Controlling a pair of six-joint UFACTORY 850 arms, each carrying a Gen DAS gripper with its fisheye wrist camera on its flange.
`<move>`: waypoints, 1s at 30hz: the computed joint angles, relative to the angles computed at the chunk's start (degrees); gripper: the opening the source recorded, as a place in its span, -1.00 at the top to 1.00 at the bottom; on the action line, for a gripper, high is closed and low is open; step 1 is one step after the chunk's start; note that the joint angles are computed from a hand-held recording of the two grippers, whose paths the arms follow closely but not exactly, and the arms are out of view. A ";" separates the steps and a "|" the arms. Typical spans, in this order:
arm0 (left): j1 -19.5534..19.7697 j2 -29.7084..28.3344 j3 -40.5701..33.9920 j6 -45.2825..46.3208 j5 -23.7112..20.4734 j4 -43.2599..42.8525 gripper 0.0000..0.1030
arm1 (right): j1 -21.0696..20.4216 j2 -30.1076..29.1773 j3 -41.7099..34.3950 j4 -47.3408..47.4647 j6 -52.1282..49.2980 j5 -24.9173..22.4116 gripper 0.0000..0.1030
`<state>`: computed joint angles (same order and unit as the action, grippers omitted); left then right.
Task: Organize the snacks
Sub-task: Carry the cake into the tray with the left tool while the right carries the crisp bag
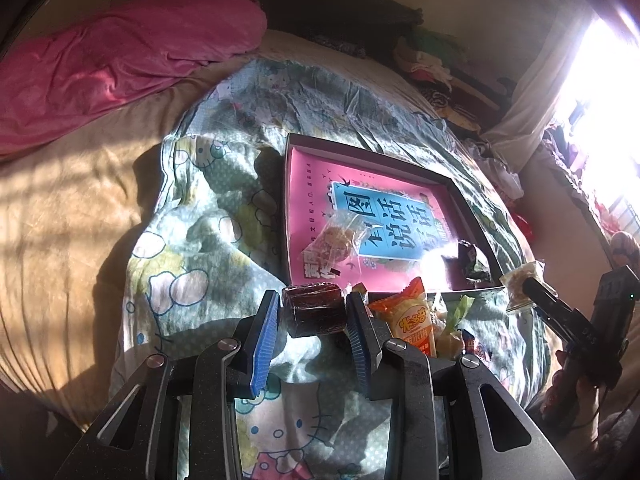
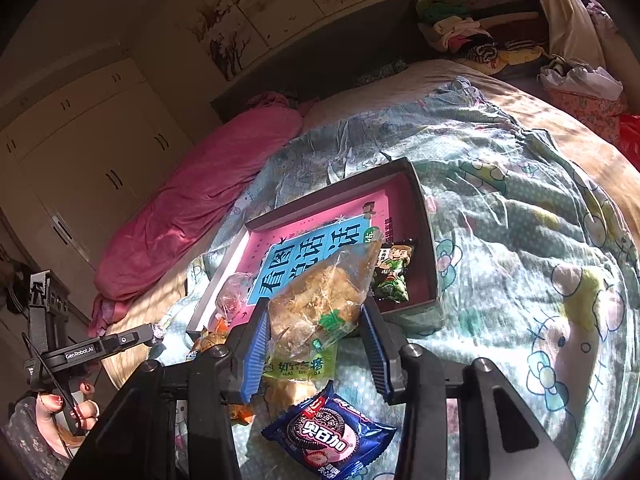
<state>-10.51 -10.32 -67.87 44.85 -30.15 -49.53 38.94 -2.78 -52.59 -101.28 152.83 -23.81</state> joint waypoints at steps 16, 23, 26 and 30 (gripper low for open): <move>-2.19 -3.16 -4.68 -3.41 0.99 1.74 0.32 | -0.86 -0.39 -0.61 -2.44 1.22 -0.28 0.14; -5.21 -5.95 -7.07 -7.51 3.13 7.04 0.32 | -1.73 -1.00 -1.33 -2.78 0.52 0.07 0.14; -6.36 -6.98 -7.95 -8.75 3.61 8.63 0.32 | -2.07 -1.45 -1.76 -3.26 0.53 0.35 0.14; -8.07 -8.20 -9.04 -10.32 4.64 11.21 0.32 | -2.34 -2.33 -2.76 -2.70 -1.52 0.36 0.14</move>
